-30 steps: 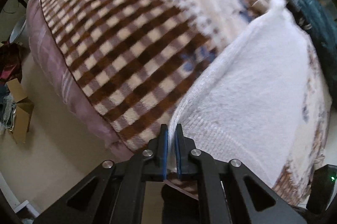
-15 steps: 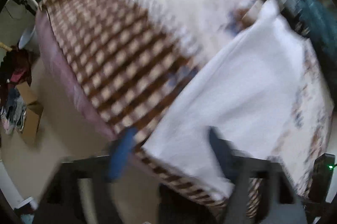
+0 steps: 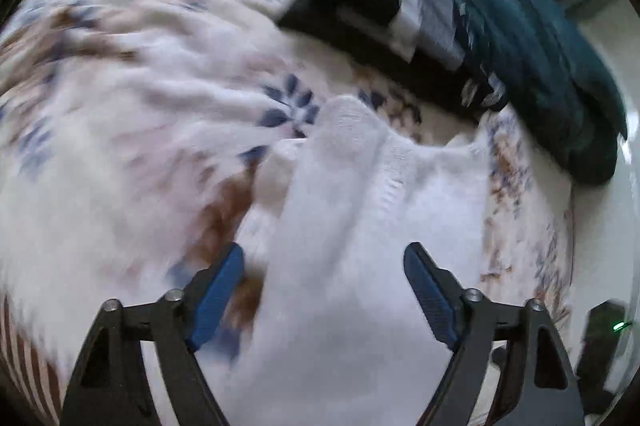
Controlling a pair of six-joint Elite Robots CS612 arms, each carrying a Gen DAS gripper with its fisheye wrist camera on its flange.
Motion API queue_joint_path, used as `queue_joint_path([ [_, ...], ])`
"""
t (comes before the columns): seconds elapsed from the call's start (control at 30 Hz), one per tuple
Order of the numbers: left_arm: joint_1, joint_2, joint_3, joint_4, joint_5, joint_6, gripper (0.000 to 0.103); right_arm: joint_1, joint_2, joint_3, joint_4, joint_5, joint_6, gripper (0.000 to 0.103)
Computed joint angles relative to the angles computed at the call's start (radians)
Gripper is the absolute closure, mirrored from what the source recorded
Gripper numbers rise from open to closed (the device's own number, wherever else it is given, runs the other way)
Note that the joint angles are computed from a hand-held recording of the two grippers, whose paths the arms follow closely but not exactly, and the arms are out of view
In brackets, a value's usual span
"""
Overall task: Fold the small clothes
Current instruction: 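Open both tools and release the folded sweater side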
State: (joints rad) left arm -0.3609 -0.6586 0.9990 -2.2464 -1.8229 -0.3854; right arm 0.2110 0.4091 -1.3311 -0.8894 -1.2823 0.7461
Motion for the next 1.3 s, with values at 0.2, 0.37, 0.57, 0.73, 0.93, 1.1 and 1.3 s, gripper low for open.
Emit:
queue_joint_path([
  [0.2,0.042,0.046,-0.042,-0.059,-0.242,0.039,0.094,-0.013,-0.008,0.089,-0.102,-0.033,0.128,0.032],
  [0.37,0.066,0.084,-0.091,0.085,-0.218,0.043,0.089,-0.005,-0.012,0.128,-0.141,-0.065,0.187,0.032],
  [0.57,0.075,0.053,-0.055,0.025,-0.233,0.03,0.047,0.0,-0.041,0.194,-0.175,-0.083,0.181,0.032],
  [0.73,0.082,0.117,-0.115,0.1,-0.353,0.015,0.041,0.001,-0.03,0.168,-0.156,-0.077,0.2,0.032],
  [0.93,0.103,0.134,-0.074,-0.183,-0.588,-0.129,0.078,0.004,-0.015,0.145,-0.138,-0.062,0.226,0.032],
  [1.1,0.12,0.163,-0.111,-0.053,-0.539,-0.135,0.065,0.004,-0.013,0.152,-0.14,-0.061,0.224,0.032],
  [1.3,0.094,0.127,-0.142,-0.048,-0.432,-0.017,0.041,0.003,-0.024,0.165,-0.162,-0.09,0.214,0.032],
])
